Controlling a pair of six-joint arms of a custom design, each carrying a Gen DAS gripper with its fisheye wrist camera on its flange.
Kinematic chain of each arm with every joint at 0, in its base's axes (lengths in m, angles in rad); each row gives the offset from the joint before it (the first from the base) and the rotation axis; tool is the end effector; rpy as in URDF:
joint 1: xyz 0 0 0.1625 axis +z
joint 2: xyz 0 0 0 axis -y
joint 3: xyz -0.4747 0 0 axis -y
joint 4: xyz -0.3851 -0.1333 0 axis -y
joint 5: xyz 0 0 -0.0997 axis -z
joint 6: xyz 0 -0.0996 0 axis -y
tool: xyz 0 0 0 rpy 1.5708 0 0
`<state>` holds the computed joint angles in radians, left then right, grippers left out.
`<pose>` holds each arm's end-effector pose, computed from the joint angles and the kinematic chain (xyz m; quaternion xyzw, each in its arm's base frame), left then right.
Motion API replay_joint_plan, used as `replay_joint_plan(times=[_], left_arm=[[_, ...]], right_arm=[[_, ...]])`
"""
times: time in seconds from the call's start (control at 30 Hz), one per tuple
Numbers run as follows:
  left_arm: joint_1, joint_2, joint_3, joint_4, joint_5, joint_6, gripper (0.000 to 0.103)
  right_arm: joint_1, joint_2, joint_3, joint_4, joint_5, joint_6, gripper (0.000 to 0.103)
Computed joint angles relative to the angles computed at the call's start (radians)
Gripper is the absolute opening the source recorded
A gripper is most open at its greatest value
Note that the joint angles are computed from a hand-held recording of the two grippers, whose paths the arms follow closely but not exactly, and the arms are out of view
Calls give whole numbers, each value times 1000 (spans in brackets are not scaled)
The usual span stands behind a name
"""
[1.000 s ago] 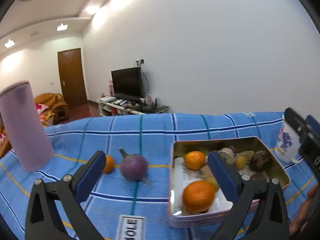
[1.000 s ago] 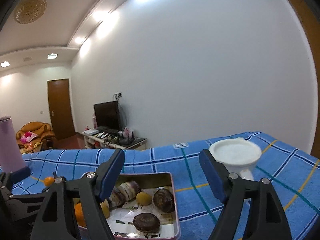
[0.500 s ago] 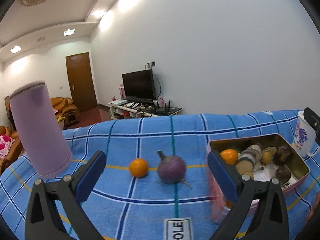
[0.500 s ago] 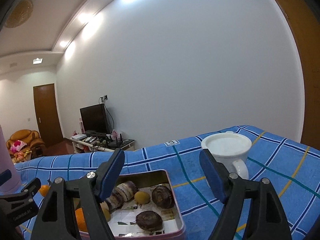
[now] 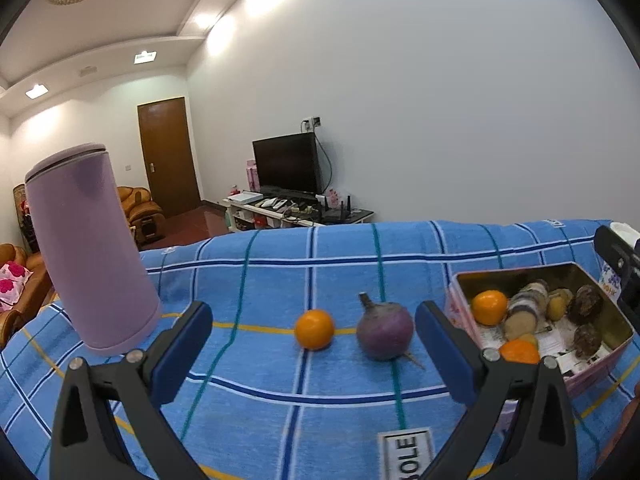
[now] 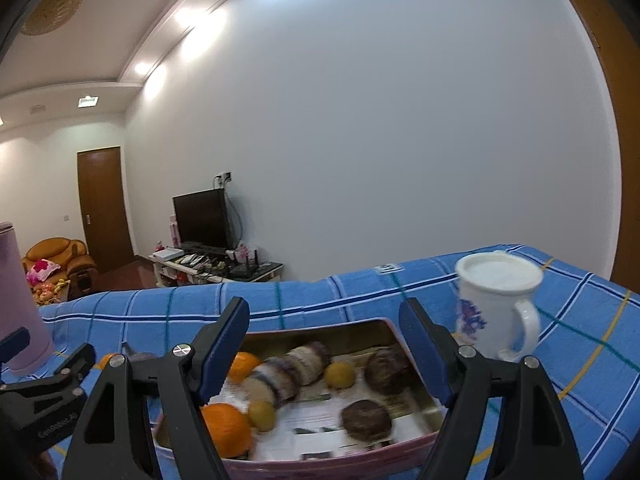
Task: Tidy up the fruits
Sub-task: 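Withdraw both open grippers from the tin toward the orange and purple beet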
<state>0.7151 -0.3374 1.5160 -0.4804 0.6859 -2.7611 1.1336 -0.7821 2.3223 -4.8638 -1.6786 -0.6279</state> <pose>-0.2995 -0.5387 -0.1531 0.3272 0.7724 -0.4625 0.2873 -0.0701 -0.4395 0.2281 0.0196 -0.6400 0.6436 0.4193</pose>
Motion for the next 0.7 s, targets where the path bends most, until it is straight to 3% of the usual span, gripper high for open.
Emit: replay_joint_plan(times=[0.43, 0.7], left_arm=[[57, -49, 25, -19, -6, 24, 103], [110, -72, -7, 28, -53, 2, 103]], right_arm=[[104, 81, -73, 72, -50, -40, 78], [150, 115, -123, 137, -87, -72, 78]])
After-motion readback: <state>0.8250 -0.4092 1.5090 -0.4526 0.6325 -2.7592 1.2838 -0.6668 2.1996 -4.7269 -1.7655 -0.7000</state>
